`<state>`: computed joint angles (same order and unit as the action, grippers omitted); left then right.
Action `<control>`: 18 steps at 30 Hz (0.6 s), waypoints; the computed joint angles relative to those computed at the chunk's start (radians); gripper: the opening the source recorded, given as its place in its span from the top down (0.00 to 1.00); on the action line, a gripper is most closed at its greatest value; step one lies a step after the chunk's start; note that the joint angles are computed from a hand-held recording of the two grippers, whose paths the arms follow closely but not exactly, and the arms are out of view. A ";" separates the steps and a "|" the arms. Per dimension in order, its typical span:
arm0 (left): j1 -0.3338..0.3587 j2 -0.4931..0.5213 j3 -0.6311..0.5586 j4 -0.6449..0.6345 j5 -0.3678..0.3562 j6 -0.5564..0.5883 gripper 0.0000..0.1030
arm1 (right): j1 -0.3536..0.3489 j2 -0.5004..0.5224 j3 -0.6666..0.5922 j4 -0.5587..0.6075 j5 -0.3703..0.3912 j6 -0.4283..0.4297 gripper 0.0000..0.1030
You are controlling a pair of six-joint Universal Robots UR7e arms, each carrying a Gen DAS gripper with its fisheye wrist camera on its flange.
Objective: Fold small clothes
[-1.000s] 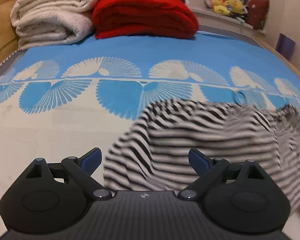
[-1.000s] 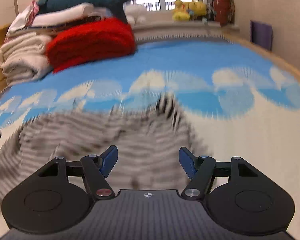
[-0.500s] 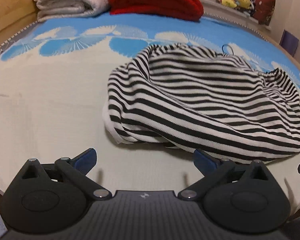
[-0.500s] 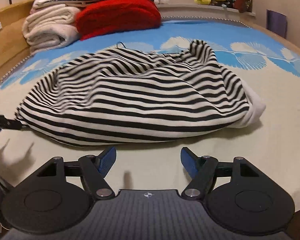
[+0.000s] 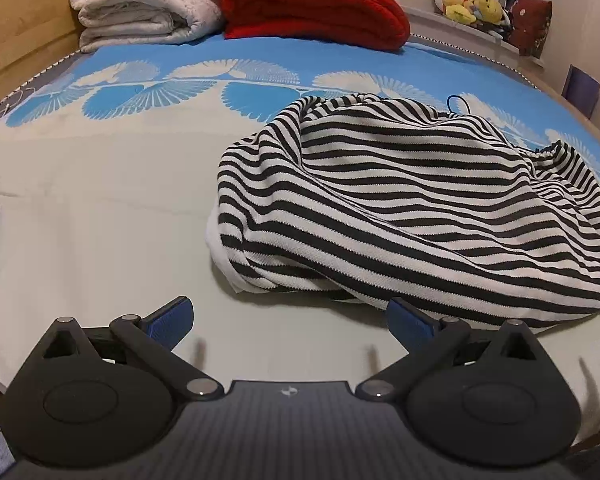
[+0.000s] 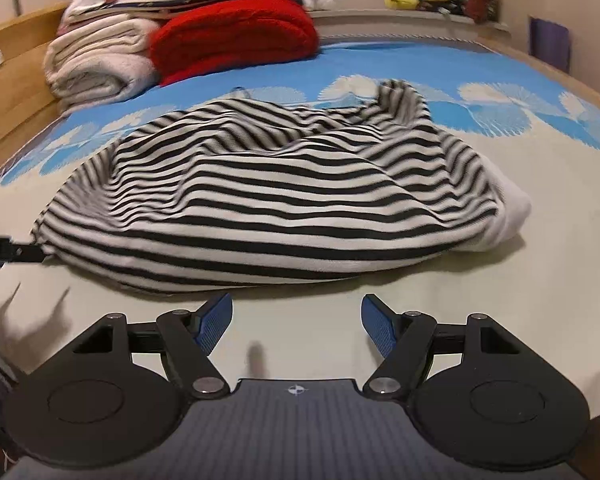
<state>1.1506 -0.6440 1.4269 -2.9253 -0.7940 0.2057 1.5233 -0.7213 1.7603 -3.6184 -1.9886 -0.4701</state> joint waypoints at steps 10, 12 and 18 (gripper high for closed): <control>0.022 -0.003 -0.046 0.093 -0.032 -0.119 0.00 | -0.065 -0.034 -0.019 -0.002 -0.053 0.375 0.29; 0.029 -0.004 -0.062 0.130 -0.048 -0.152 0.00 | -0.082 -0.027 -0.023 -0.045 -0.045 0.400 0.29; 0.036 0.020 -0.116 0.114 -0.013 -0.141 0.00 | -0.112 0.010 -0.114 -0.070 -0.001 0.499 0.26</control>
